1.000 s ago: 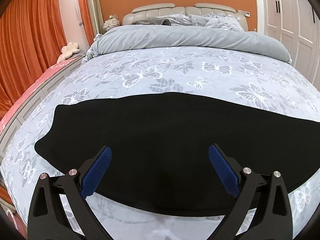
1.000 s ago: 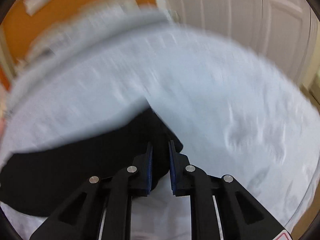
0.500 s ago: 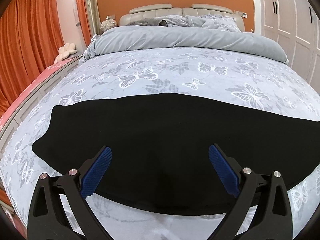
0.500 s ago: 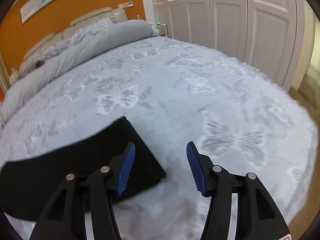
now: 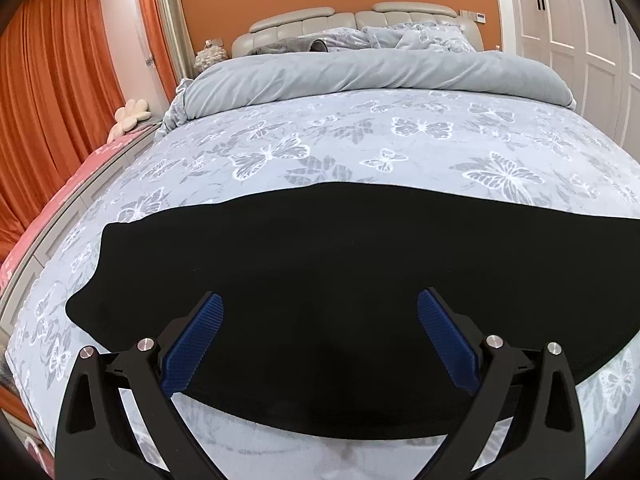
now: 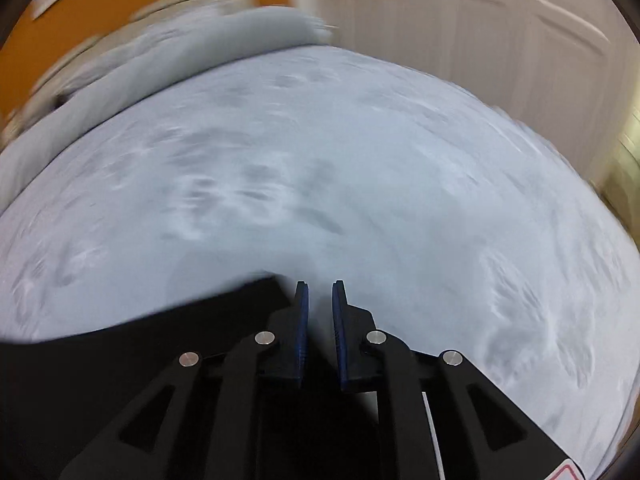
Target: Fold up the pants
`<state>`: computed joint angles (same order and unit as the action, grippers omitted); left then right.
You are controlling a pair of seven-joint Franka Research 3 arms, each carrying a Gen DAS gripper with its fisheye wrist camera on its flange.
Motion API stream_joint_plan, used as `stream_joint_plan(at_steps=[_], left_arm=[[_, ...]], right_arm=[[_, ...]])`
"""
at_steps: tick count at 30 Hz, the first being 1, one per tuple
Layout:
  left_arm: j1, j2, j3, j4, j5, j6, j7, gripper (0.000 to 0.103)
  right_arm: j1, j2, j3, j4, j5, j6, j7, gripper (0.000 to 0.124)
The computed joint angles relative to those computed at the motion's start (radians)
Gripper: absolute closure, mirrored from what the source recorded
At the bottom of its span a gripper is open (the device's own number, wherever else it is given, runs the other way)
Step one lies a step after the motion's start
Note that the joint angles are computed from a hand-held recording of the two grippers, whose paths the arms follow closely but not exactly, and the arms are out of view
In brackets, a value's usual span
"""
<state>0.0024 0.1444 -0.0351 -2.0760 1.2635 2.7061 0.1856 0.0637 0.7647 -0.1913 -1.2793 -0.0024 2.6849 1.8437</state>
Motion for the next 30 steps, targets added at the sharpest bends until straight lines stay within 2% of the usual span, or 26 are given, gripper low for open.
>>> stream_joint_plan(at_steps=[1, 3, 5, 7, 9, 12, 14, 17, 22, 26, 30], left_arm=[[0.002, 0.003, -0.001, 0.001, -0.012, 0.005, 0.012, 0.007], [0.005, 0.005, -0.001, 0.003, -0.032, 0.015, 0.032, 0.007], [0.0, 0.003, 0.001, 0.004, -0.022, 0.016, 0.022, 0.007], [-0.007, -0.004, 0.0, 0.001, 0.006, 0.011, 0.004, 0.007], [-0.01, -0.011, -0.003, -0.004, 0.017, 0.004, -0.003, 0.007], [-0.009, -0.017, -0.008, -0.011, 0.018, 0.0, -0.004, 0.007], [-0.01, -0.021, -0.01, -0.014, 0.026, -0.008, -0.014, 0.007], [-0.009, -0.032, -0.014, -0.027, 0.025, -0.015, -0.021, 0.007], [-0.003, -0.041, -0.02, -0.039, -0.011, -0.035, -0.005, 0.007], [0.002, -0.044, -0.02, -0.043, -0.019, -0.035, -0.003, 0.007], [0.008, -0.04, -0.018, -0.042, -0.052, -0.03, 0.015, 0.007]], right_arm=[[0.006, -0.017, -0.017, -0.016, -0.007, -0.008, 0.015, 0.11], [0.009, -0.079, -0.022, -0.097, -0.017, 0.052, 0.008, 0.102], [0.044, -0.16, -0.058, -0.208, -0.059, 0.107, 0.019, 0.073], [0.08, -0.224, -0.088, -0.296, -0.106, 0.123, 0.031, 0.072], [0.09, -0.279, -0.076, -0.358, -0.134, 0.103, 0.012, 0.072], [0.1, -0.362, -0.043, -0.469, -0.158, 0.137, -0.01, 0.07], [0.108, -0.395, -0.031, -0.513, -0.171, 0.146, -0.016, 0.059], [0.106, -0.436, -0.006, -0.565, -0.166, 0.125, -0.013, 0.054], [0.009, -0.441, 0.101, -0.565, 0.051, 0.089, -0.105, 0.054], [0.011, -0.437, 0.093, -0.565, 0.088, 0.088, -0.106, 0.054], [0.026, -0.42, 0.07, -0.543, 0.069, 0.051, -0.081, 0.054]])
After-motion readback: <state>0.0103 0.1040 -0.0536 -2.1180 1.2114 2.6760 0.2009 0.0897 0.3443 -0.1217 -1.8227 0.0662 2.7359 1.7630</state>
